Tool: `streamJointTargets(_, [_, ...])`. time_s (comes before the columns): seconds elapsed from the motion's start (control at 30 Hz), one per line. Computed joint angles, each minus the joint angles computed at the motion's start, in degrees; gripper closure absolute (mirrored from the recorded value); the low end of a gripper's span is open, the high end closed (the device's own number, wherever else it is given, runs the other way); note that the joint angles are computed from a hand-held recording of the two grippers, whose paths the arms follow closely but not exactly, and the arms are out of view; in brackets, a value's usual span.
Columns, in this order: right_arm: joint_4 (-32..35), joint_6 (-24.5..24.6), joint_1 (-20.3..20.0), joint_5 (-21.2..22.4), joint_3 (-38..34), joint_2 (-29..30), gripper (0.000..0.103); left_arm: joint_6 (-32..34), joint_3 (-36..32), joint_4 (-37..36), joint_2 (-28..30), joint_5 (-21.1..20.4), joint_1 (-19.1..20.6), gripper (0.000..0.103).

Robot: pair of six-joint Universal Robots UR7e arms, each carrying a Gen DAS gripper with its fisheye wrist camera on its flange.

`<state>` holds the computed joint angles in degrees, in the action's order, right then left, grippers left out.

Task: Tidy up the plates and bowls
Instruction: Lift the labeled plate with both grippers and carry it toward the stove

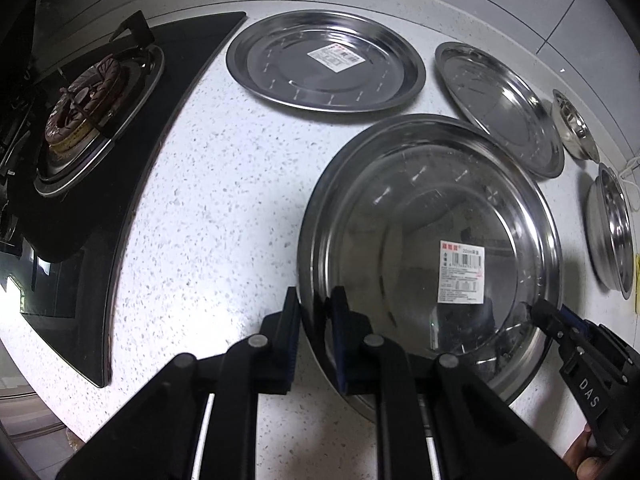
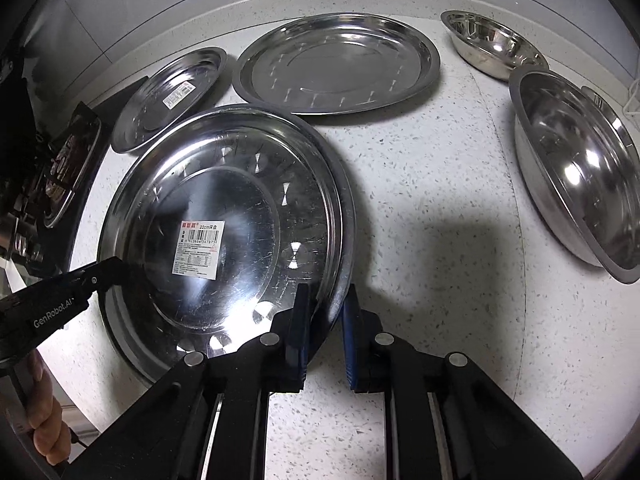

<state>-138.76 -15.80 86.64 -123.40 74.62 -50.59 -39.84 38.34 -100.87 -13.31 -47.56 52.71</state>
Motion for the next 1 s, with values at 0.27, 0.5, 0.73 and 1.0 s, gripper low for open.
streamJointTargets(0.27, [0.4,1.7,0.8,-2.4,-0.9,1.4,0.090,3.8,0.0,-0.3,-0.4,-2.0,0.5,0.090])
streamJointTargets(0.5, [3.4,5.8,2.2,-5.5,-2.1,2.5,0.089,8.2,-1.2,1.8,-1.2,-5.5,1.6,0.090])
streamJointTargets(0.73, [3.4,10.2,3.8,-7.9,0.0,1.4,0.089,13.0,7.4,-3.2,-7.4,-9.8,2.0,0.090])
streamJointTargets(1.0, [1.1,11.5,6.7,-8.6,4.5,-1.6,0.089,15.6,14.4,-6.7,-13.5,-9.9,0.8,0.089])
